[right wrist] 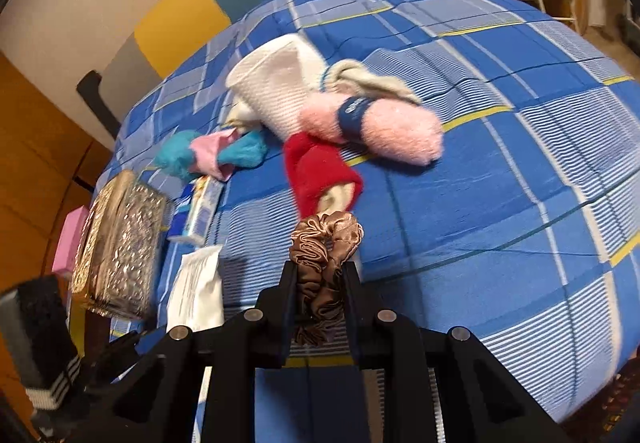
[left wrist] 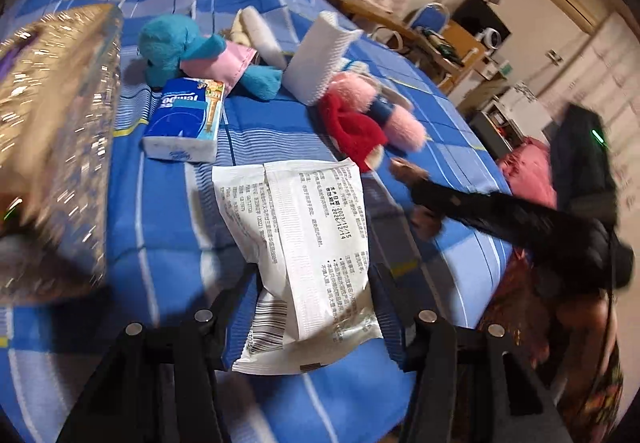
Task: Organize soft objects
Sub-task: 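Grasp the white printed paper packet with the left tool, then drop the packet into the gold tray with the left tool while the right tool carries the scrunchie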
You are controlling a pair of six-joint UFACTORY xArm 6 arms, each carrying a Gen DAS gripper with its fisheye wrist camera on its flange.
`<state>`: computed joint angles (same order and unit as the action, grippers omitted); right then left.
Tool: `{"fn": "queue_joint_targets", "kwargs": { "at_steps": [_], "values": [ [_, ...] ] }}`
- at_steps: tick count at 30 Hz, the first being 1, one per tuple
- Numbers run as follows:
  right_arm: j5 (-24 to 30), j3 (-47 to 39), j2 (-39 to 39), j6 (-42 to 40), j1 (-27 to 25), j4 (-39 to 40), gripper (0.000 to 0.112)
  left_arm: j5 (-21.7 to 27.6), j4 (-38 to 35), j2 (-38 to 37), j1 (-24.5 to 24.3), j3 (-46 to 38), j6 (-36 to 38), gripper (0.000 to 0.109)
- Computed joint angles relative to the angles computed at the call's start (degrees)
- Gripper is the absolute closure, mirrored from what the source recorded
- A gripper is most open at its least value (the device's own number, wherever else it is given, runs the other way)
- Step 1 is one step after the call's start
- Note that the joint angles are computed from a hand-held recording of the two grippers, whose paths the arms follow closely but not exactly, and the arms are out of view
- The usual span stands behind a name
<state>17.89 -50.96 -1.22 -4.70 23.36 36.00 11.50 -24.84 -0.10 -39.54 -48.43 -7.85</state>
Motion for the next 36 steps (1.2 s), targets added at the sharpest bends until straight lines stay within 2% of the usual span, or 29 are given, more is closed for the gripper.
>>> {"fn": "queue_joint_targets", "kwargs": {
  "at_steps": [3,8,13,17,21,25,27,29,32,36],
  "values": [
    [1.3,-0.7,0.4,-5.1,1.1,5.1,0.090,-2.2,1.6,-5.3,-0.5,5.6,0.7,0.054],
    [1.3,-1.2,0.9,-4.9,2.6,3.4,0.090,-3.9,6.1,-12.0,-0.6,11.9,-3.3,0.054],
    [-0.1,-0.9,1.5,2.3,3.9,-8.6,0.090,-2.3,13.1,-23.8,2.0,20.3,-7.9,0.054],
    [-1.5,-0.2,1.2,1.0,4.4,-8.0,0.090,1.0,14.3,-33.1,6.0,25.3,-8.6,0.053],
    [-2.9,0.4,0.9,-1.6,5.4,-5.3,0.090,5.6,14.7,-41.1,12.1,28.4,-7.8,0.053],
    [-5.3,1.3,0.4,-4.6,7.4,-3.2,0.090,8.4,14.3,-45.2,19.0,29.4,-5.3,0.053],
    [-6.6,1.9,0.0,-6.4,8.6,-1.6,0.090,10.7,14.1,-46.6,24.0,29.2,-2.7,0.053],
    [-7.8,2.5,-0.7,-10.5,10.3,3.9,0.090,12.4,14.3,-46.3,27.8,28.5,-0.5,0.053],
    [-8.8,3.3,-1.7,-13.0,12.5,8.0,0.090,15.1,11.0,-43.6,34.9,26.7,5.2,0.053],
    [-9.5,5.0,-3.7,-10.7,15.5,5.6,0.090,16.8,8.7,-36.3,43.5,22.9,10.2,0.053]
  ]
}}
